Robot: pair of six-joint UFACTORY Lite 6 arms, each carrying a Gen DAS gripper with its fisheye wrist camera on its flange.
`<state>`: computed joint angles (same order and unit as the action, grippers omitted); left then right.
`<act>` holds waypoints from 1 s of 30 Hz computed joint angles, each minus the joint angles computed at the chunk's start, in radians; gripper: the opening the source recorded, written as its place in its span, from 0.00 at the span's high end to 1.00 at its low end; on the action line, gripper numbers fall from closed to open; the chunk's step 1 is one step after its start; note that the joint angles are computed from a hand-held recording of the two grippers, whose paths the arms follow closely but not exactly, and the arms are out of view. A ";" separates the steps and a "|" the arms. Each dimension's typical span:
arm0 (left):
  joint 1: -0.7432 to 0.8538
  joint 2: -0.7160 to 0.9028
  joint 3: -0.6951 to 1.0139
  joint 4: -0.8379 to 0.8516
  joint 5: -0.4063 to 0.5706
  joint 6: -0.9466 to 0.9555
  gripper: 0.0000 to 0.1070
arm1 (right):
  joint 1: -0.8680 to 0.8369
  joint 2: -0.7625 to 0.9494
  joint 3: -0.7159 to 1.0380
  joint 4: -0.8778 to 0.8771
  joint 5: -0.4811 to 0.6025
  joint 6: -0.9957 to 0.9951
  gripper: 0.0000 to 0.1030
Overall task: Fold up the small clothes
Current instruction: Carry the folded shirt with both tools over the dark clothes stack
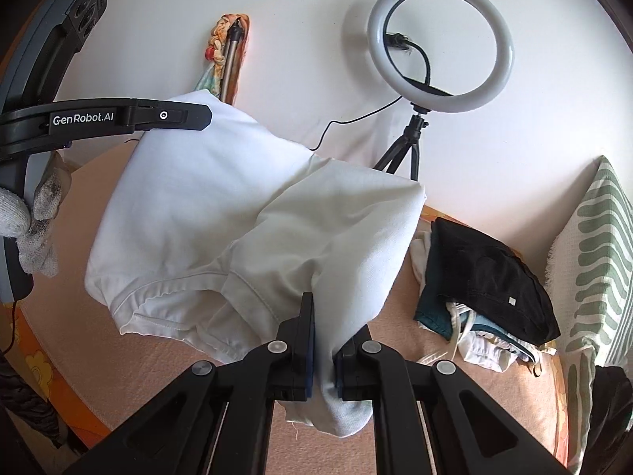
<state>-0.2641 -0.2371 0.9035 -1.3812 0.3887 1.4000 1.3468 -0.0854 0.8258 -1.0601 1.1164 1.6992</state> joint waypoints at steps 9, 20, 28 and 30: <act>-0.228 0.252 0.319 0.038 -0.113 -0.120 0.95 | -0.034 -0.282 -0.147 0.021 0.170 -0.126 0.95; -0.433 0.679 0.860 0.452 -0.171 -0.606 0.95 | -0.402 -0.722 -0.281 -0.003 0.203 -0.549 0.95; -0.493 1.073 1.451 1.028 -0.031 -1.203 0.97 | -1.081 -0.791 -0.278 0.051 -0.242 -0.998 0.95; -0.505 1.206 1.661 1.140 0.028 -1.315 0.97 | -1.242 -0.762 -0.265 0.097 -0.371 -1.092 0.95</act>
<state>-0.7690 0.9693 2.5643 -0.2408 0.4166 0.0848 0.1052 -0.8477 0.5605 -0.9629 0.7456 0.6076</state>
